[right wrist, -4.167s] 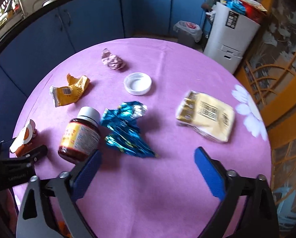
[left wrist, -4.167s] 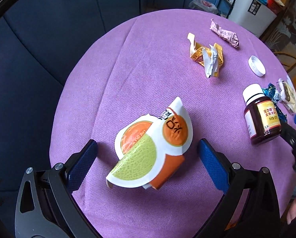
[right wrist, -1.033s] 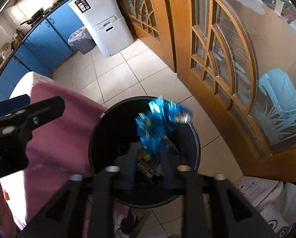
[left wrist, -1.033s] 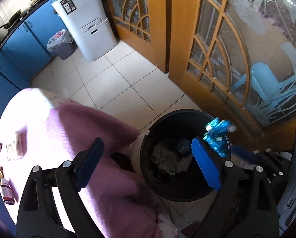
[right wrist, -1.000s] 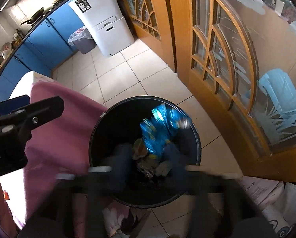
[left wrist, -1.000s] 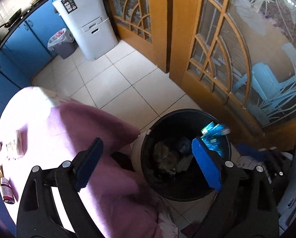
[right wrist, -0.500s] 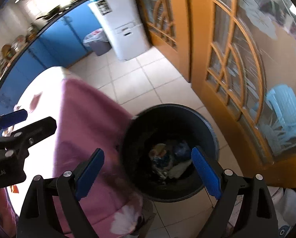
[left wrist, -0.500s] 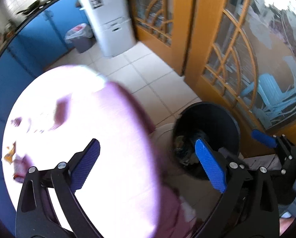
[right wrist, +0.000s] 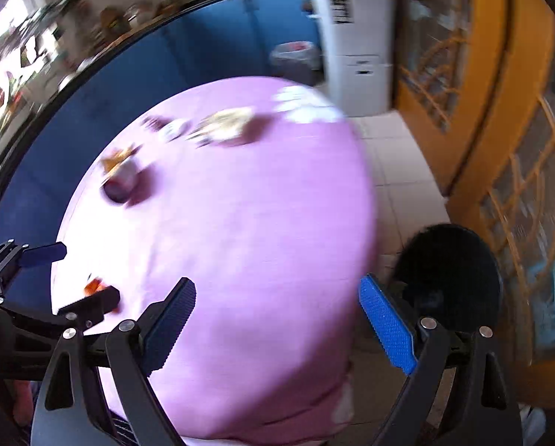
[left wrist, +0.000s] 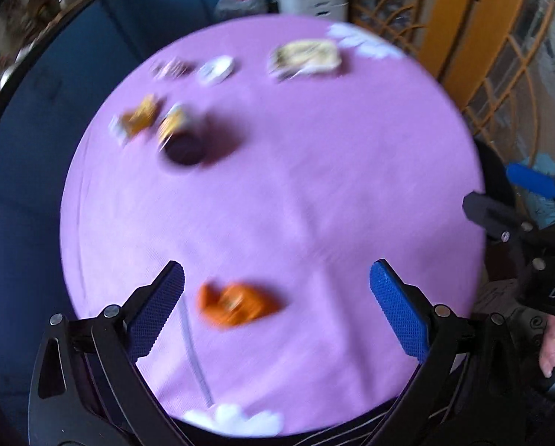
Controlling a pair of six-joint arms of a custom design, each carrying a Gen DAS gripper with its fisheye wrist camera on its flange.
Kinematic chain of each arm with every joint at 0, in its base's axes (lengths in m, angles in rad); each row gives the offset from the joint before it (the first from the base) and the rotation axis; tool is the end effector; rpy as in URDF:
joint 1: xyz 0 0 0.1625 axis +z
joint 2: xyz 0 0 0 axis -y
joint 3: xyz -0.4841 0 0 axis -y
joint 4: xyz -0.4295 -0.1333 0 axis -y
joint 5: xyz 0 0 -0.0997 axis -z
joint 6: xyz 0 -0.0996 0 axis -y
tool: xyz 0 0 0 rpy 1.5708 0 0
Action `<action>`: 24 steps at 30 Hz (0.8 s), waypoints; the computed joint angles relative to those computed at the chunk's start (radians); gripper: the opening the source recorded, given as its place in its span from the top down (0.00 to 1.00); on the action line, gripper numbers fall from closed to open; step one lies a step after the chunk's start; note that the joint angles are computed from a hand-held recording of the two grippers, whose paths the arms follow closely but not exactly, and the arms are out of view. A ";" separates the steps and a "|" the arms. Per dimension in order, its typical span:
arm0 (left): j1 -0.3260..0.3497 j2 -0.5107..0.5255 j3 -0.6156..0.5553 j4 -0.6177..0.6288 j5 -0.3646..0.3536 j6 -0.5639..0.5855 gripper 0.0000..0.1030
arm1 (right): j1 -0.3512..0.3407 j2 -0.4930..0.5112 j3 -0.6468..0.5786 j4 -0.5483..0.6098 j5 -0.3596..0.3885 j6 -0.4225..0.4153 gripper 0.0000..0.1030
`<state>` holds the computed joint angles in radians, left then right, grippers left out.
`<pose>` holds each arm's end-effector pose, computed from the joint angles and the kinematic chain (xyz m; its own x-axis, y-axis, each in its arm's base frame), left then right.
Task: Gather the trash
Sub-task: 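Move both grippers back over the table toward the orange peel, then grasp the orange peel with the left gripper while the right grasps the brown medicine bottle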
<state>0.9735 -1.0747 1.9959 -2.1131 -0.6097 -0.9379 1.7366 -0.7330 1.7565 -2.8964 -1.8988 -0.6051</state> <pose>-0.1382 -0.5854 0.1564 -0.6005 -0.2806 -0.7488 0.0648 0.9162 -0.3954 0.2164 -0.6801 0.0593 -0.6913 -0.5864 0.4222 -0.6697 0.7393 -0.0697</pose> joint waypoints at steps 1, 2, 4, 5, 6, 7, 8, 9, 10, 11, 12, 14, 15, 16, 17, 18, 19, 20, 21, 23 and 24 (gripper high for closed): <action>0.004 -0.014 0.019 -0.010 -0.015 -0.009 0.04 | 0.016 0.009 0.016 -0.027 -0.015 -0.013 0.15; 0.007 -0.027 0.041 -0.025 -0.029 -0.017 0.04 | 0.028 0.018 0.023 -0.039 -0.024 -0.024 0.15; 0.016 -0.058 0.083 -0.061 -0.050 -0.029 0.04 | 0.047 0.033 0.029 -0.065 -0.049 -0.039 0.15; 0.019 -0.069 0.097 -0.084 -0.058 -0.025 0.05 | 0.057 0.044 0.031 -0.086 -0.069 -0.048 0.15; 0.026 -0.081 0.114 -0.118 -0.071 -0.016 0.05 | 0.062 0.048 0.032 -0.093 -0.077 -0.054 0.15; 0.033 -0.087 0.123 -0.143 -0.083 -0.006 0.06 | 0.070 0.052 0.032 -0.094 -0.085 -0.054 0.15; 0.042 -0.092 0.134 -0.176 -0.098 0.013 0.11 | 0.077 0.057 0.030 -0.095 -0.093 -0.050 0.15; 0.047 -0.096 0.140 -0.194 -0.109 0.025 0.13 | 0.081 0.061 0.027 -0.096 -0.097 -0.048 0.15; 0.057 -0.098 0.143 -0.211 -0.126 0.045 0.16 | 0.086 0.063 0.025 -0.098 -0.102 -0.047 0.15; 0.064 -0.104 0.147 -0.223 -0.137 0.060 0.18 | 0.091 0.066 0.023 -0.100 -0.107 -0.043 0.15; 0.074 -0.103 0.150 -0.249 -0.158 0.082 0.19 | 0.095 0.070 0.018 -0.098 -0.112 -0.040 0.15; 0.086 -0.102 0.151 -0.271 -0.172 0.105 0.27 | 0.102 0.077 0.010 -0.090 -0.120 -0.033 0.15; 0.094 -0.100 0.151 -0.285 -0.179 0.120 0.28 | 0.104 0.079 0.006 -0.083 -0.121 -0.030 0.15; 0.100 -0.099 0.151 -0.297 -0.180 0.130 0.34 | 0.106 0.084 -0.001 -0.073 -0.125 -0.026 0.15; 0.106 -0.098 0.151 -0.312 -0.182 0.138 0.38 | 0.109 0.090 -0.008 -0.067 -0.128 -0.024 0.15; 0.107 -0.100 0.155 -0.334 -0.175 0.150 0.39 | 0.112 0.094 -0.012 -0.063 -0.130 -0.021 0.15; 0.107 -0.100 0.160 -0.353 -0.166 0.162 0.49 | 0.116 0.100 -0.022 -0.054 -0.131 -0.019 0.15; 0.108 -0.099 0.159 -0.359 -0.158 0.170 0.56 | 0.119 0.106 -0.028 -0.050 -0.133 -0.018 0.15; 0.113 -0.101 0.160 -0.371 -0.163 0.182 0.60 | 0.122 0.110 -0.034 -0.047 -0.134 -0.018 0.15; 0.121 -0.102 0.160 -0.402 -0.164 0.195 0.70 | 0.129 0.121 -0.048 -0.040 -0.135 -0.020 0.15; 0.124 -0.102 0.162 -0.423 -0.162 0.206 0.73 | 0.133 0.127 -0.058 -0.037 -0.135 -0.022 0.15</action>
